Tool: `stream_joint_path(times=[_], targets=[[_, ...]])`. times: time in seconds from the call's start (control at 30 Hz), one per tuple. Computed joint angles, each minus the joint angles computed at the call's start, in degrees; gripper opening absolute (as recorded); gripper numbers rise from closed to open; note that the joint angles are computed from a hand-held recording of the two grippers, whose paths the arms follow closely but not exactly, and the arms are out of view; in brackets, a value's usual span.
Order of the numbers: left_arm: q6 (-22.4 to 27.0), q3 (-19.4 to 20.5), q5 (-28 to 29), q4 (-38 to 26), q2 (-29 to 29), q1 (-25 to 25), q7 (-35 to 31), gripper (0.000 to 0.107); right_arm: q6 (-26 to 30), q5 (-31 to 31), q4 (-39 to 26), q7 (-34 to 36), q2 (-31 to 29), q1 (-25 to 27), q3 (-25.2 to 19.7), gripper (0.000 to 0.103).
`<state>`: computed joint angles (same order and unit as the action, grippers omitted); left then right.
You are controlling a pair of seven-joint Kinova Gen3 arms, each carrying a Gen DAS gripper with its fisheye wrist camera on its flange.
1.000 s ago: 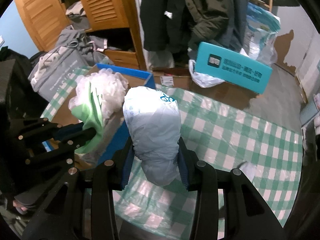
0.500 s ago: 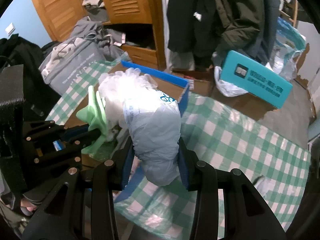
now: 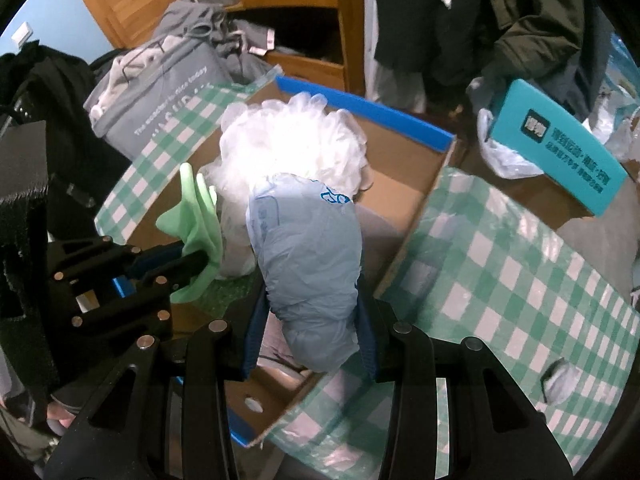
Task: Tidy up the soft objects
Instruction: 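Open the left tool to drop the green cloth in the box while the right tool drops the sock, then withdraw both tools from the box toward the grey sock and black glove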
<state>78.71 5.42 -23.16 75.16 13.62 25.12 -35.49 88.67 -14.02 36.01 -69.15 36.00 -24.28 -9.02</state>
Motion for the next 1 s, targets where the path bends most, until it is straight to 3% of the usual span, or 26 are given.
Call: stream_joint_path(times=[0.1,0.23,0.3,0.37,1.0], targets=[[0.27,-0.22,0.31,0.51,-0.25,-0.33,0.64,0.012,1.04,-0.45,-0.95,-0.20,1.06,-0.19,-0.25,0.041],[0.53,-0.31,0.15,0.77,-0.40,-0.54,1.64,0.037,1.56,-1.38,-1.51,-0.73,1.78,0.04,-0.45,0.044],[0.51,-0.28,-0.70,1.03,-0.61,-0.31,2.27,0.047,1.10,-1.22,-1.05,-1.00,1.46,-0.06,-0.25,0.059],[1.39,-0.17,-1.69,0.52,-0.16,0.03,2.38,0.058,-0.62,-1.01,0.53,-0.90,0.48,-0.10,-0.21,0.063],[2.24,-0.08,-3.43,-4.28,1.99,2.65,0.57,0.065,-5.17,0.35,4.95,0.77,-3.72,2.75,0.48,0.070]])
